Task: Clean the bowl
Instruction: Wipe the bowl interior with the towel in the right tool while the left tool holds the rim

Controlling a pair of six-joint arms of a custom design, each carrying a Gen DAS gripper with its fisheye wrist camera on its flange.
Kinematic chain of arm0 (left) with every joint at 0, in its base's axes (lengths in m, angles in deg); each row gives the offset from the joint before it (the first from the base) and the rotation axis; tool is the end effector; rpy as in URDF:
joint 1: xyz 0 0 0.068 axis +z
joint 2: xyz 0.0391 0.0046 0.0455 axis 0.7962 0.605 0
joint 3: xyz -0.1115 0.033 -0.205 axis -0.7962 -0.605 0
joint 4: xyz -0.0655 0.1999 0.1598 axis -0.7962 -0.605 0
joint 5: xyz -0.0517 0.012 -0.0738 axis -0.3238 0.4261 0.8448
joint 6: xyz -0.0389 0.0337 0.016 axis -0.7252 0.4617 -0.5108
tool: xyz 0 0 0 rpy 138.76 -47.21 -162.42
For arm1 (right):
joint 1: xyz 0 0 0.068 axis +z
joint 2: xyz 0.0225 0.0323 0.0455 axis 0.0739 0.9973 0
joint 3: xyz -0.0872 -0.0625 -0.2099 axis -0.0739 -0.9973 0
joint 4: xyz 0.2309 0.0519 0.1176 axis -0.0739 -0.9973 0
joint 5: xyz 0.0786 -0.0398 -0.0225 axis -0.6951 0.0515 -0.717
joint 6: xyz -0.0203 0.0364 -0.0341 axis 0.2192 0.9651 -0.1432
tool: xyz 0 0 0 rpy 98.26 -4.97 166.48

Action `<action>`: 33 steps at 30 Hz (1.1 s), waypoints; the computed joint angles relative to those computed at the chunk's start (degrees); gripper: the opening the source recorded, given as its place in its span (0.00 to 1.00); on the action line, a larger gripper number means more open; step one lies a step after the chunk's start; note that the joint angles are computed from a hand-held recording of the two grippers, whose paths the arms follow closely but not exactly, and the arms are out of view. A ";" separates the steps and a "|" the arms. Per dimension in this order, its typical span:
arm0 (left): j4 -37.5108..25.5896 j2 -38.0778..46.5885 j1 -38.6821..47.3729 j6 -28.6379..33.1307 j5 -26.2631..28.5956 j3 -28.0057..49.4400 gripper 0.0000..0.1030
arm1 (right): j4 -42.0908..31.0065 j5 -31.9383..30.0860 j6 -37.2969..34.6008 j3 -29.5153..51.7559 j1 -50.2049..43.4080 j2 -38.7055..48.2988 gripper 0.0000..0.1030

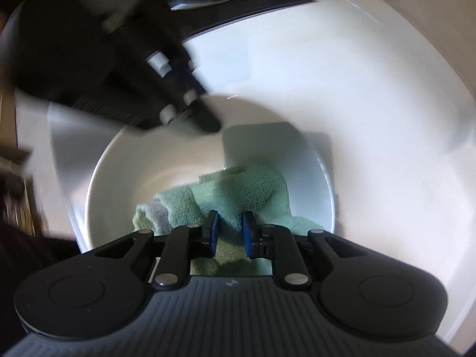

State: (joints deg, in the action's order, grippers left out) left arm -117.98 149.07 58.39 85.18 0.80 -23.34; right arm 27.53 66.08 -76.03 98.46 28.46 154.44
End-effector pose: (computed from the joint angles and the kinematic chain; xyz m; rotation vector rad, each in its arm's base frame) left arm 0.2355 0.0121 0.0999 0.9467 2.6444 -0.2871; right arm 0.2345 0.1137 0.1127 -1.2080 2.5526 0.2972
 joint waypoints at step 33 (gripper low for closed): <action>-1.69 1.72 -0.94 1.15 -0.71 2.33 0.03 | -25.14 -7.23 -26.89 5.30 -17.95 -9.85 0.13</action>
State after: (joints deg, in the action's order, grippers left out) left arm -119.66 150.78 57.45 86.33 0.09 -21.01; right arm 2.39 58.85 -102.92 103.76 10.51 144.59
